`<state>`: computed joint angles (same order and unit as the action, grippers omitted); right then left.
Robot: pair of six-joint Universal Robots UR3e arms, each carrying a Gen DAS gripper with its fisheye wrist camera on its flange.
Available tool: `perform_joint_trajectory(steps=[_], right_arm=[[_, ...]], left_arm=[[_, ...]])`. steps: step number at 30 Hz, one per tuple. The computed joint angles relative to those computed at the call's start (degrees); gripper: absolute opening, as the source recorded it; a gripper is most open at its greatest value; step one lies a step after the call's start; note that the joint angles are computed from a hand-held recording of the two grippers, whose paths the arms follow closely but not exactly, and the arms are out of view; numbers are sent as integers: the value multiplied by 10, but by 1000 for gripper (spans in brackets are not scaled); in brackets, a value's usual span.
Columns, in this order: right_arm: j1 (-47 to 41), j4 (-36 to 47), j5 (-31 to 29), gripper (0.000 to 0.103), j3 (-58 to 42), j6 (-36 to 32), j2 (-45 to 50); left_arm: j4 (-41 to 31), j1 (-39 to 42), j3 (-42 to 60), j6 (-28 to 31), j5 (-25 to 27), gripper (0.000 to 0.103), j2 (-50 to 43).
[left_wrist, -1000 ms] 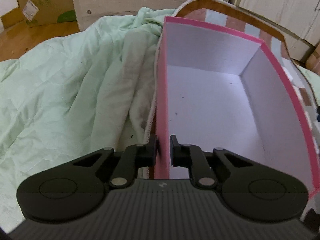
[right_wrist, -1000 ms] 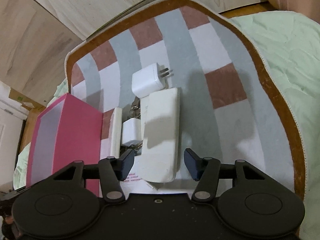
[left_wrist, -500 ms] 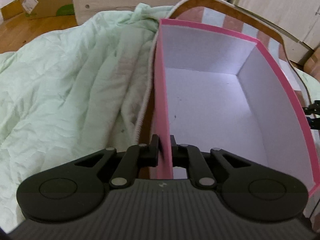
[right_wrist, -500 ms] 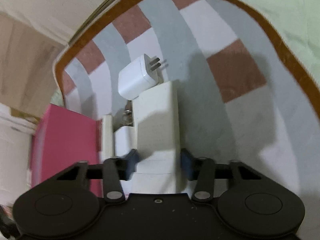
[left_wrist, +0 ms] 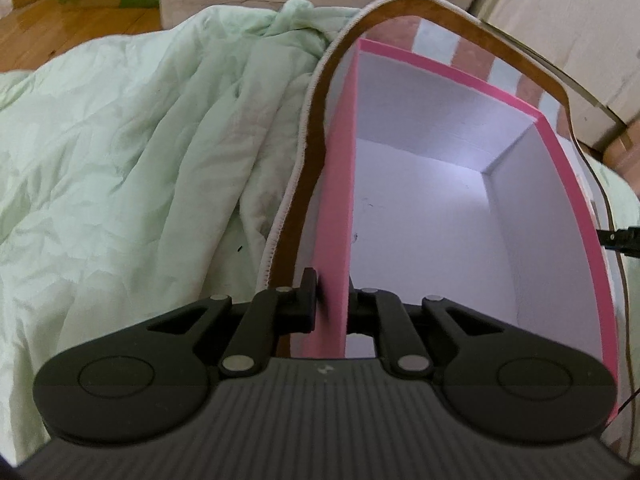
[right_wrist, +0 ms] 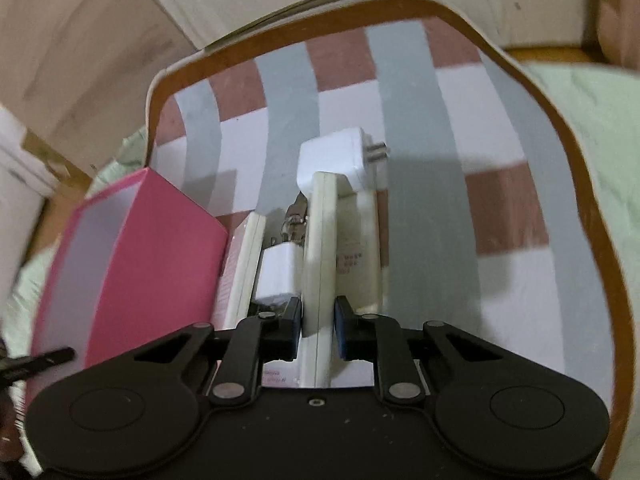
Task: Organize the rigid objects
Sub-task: 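Close the right gripper on the white remote control and lift it, then carry the remote into the pink box and open the right gripper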
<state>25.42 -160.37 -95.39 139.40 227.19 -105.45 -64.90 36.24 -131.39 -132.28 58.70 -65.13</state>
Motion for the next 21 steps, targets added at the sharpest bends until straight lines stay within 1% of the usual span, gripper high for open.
perform_joint_trajectory(steps=[1, 3, 6, 7, 10, 14, 17, 21], right_arm=[[11, 9, -18, 25, -21, -9, 22], [20, 9, -39, 25, -34, -23, 42], [63, -4, -88, 21, -47, -25, 58], [83, 4, -108, 20, -61, -26, 64], [140, 71, -175, 20, -124, -16, 92], [199, 159, -250, 20, -201, -13, 121], [225, 198, -284, 19, -241, -7, 127], [250, 218, -314, 19, -292, -16, 141]], left_arm=[[10, -3, -1, -14, 4, 8, 1], [31, -9, -8, -36, 12, 8, 7], [24, -13, -8, -48, 20, 8, 14], [18, -14, -8, -50, 24, 8, 18], [2, -25, -1, -66, 45, 8, 25], [28, -36, -10, -100, 70, 7, 33], [15, -35, -5, -96, 71, 7, 33], [-30, -30, 15, -76, 71, 9, 30]])
